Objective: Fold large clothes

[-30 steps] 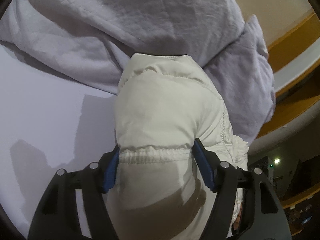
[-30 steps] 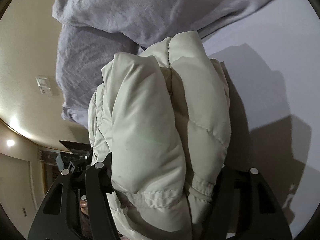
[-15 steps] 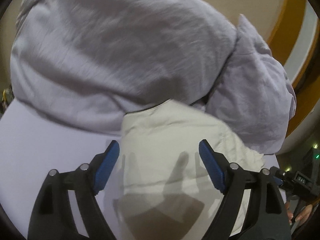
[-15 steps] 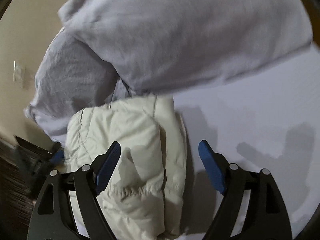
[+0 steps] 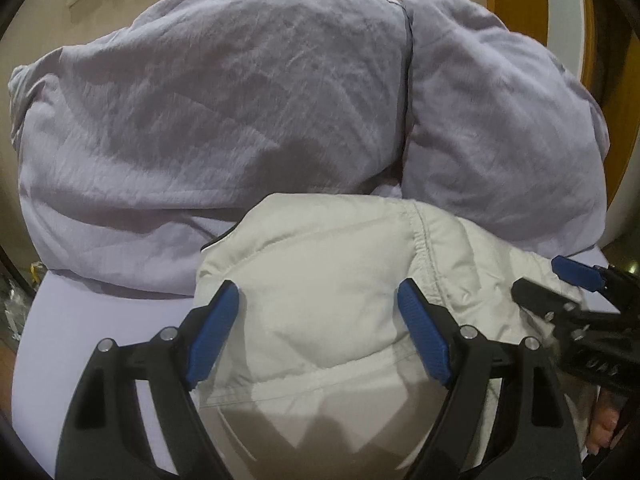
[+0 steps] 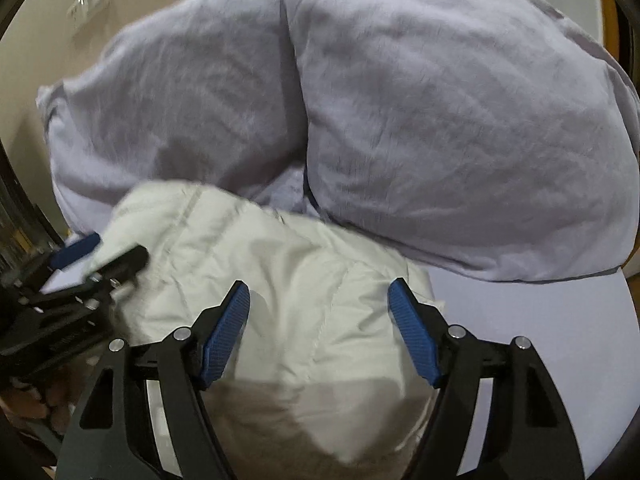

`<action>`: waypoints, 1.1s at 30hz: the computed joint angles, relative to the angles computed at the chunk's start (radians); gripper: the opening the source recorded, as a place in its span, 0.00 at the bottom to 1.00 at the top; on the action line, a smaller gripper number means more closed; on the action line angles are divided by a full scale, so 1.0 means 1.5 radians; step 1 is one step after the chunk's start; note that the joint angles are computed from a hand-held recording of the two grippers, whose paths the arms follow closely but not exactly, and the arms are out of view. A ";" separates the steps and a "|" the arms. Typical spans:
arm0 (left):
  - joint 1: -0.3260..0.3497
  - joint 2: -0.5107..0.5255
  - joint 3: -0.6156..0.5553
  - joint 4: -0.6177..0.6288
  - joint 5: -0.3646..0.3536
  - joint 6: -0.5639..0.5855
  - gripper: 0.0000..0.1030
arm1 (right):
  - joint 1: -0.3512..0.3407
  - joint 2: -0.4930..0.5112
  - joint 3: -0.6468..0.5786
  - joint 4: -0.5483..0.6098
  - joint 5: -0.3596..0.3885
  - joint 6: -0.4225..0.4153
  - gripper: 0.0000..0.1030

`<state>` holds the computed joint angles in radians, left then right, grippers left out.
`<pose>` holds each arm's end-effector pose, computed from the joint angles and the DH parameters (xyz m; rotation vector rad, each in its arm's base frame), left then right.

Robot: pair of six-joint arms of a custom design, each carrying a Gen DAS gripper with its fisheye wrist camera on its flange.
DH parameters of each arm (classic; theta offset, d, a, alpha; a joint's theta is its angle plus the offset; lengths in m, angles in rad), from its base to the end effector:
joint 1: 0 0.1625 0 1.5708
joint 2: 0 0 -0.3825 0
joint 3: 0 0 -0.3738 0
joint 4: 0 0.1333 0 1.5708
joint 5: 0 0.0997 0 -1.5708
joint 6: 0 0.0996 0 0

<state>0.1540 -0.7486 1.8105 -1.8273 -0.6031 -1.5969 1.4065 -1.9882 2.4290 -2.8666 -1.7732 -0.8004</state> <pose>-0.4519 -0.2880 -0.0146 0.2775 2.1195 -1.0372 0.0591 -0.3362 0.3639 0.6548 -2.3494 0.8686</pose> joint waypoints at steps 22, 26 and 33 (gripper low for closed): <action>0.011 0.037 0.007 -0.029 0.029 0.014 0.87 | -0.107 0.029 0.075 -0.149 0.125 -0.053 0.76; 0.012 0.040 0.006 -0.026 0.034 0.008 0.88 | -0.110 0.033 0.077 -0.156 0.129 -0.054 0.77; 0.016 0.046 -0.006 0.003 0.037 -0.007 0.89 | -0.107 0.040 0.073 -0.160 0.122 -0.050 0.77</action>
